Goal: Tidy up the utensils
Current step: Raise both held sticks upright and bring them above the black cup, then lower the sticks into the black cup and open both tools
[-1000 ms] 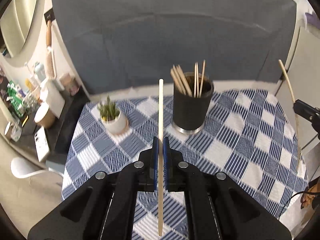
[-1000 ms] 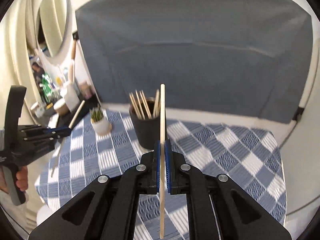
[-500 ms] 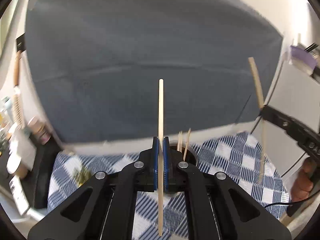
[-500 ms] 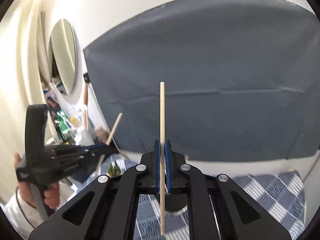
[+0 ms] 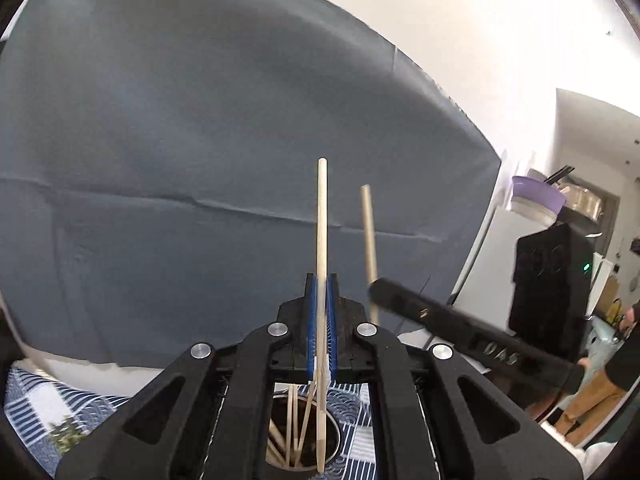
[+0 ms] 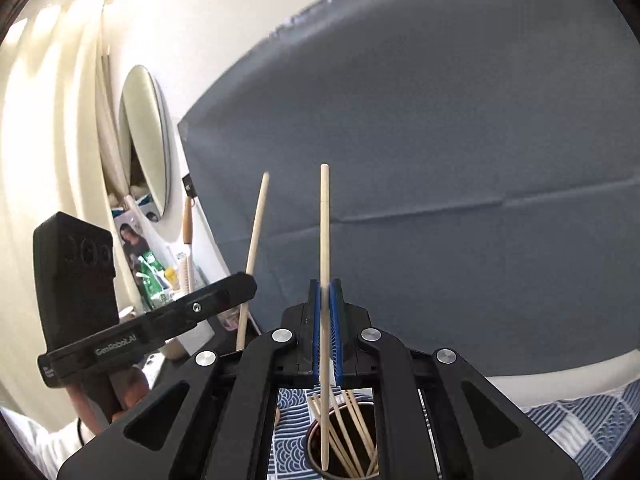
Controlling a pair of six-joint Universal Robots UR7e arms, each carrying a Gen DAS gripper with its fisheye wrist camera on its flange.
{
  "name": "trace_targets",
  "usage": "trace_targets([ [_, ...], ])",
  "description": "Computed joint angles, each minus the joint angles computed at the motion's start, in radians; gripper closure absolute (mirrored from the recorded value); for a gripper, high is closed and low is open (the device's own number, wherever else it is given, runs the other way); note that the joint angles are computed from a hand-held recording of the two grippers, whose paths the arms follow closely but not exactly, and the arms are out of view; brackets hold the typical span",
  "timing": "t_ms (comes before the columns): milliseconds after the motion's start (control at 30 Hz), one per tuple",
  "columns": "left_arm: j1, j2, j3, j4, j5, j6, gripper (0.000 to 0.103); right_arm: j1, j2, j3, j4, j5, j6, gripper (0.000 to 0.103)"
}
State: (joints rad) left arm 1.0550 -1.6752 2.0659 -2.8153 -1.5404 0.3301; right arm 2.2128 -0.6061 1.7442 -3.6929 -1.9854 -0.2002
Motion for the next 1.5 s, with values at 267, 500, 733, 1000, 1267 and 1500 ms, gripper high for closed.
trace_targets([
  [267,0.093,0.098,0.016,-0.137,-0.129,0.033,0.098,-0.06,0.067,-0.018,-0.061,0.042,-0.013,0.098],
  [500,0.143,0.13,0.06,-0.16,-0.156,0.032,0.098,-0.096,0.117,-0.007,-0.095,0.043,0.037,0.098],
  [733,0.143,0.115,0.105,-0.187,-0.142,0.035,0.096,-0.084,0.137,0.01,-0.064,-0.036,0.058,0.098],
  [1000,0.075,0.052,0.167,-0.246,-0.047,0.093,0.096,-0.041,0.142,0.015,0.004,-0.152,0.049,0.098],
  [1267,0.068,0.097,0.155,-0.297,0.016,0.108,0.098,-0.02,0.131,0.04,0.043,-0.205,0.06,0.098],
  [1500,0.029,0.089,0.207,-0.257,0.127,0.167,0.098,-0.026,0.118,0.051,0.081,-0.22,0.081,0.098],
])
